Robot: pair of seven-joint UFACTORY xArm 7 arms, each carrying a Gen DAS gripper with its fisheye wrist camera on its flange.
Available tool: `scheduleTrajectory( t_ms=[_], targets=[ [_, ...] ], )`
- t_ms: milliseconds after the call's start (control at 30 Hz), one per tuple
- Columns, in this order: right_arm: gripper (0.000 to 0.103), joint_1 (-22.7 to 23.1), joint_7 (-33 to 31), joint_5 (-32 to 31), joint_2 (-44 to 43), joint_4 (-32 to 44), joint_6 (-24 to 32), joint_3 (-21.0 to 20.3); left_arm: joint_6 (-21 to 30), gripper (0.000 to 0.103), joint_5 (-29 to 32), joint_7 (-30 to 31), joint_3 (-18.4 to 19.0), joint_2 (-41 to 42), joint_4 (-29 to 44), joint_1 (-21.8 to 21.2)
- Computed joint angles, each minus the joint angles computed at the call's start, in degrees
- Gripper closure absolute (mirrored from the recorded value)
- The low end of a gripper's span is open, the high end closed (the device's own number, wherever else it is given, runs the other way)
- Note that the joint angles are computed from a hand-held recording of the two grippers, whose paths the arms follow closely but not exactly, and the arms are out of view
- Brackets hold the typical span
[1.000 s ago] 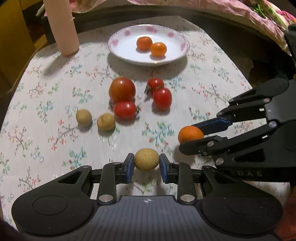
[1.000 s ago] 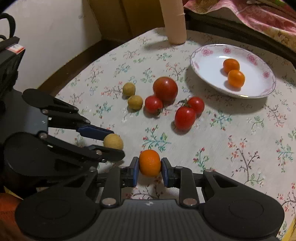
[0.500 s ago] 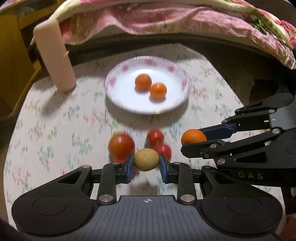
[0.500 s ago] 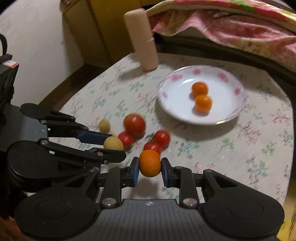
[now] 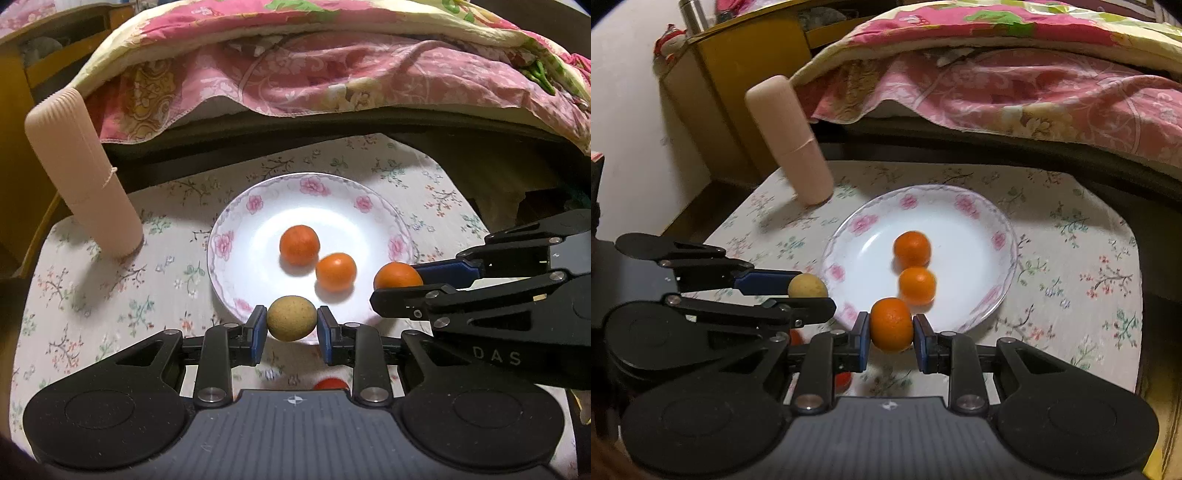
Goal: Organize fruits
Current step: 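Carry the brown fruit and the orange over the white plate, then open both tools to release the fruits into the white plate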
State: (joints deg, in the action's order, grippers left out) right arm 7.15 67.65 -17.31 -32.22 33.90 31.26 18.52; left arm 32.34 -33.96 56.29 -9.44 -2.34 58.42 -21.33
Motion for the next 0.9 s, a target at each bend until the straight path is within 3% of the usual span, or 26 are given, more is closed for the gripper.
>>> scheduleTrajectory(
  t_ms=[500, 900],
  targets=[
    [0.076, -2.26, -0.79, -1.04, 4.11, -0.22, -2.56, -2.08, -1.69, 0.067, 2.8, -3.52, -1.8, 4.65, 3.11, 0.57],
    [0.075, -3.13, 1.23, -2.51, 4.11, 0.0, -2.33, -1.55, -1.8, 0.06, 3.36, -3.92, -1.94, 4.6, 3.32, 0.8]
  ],
)
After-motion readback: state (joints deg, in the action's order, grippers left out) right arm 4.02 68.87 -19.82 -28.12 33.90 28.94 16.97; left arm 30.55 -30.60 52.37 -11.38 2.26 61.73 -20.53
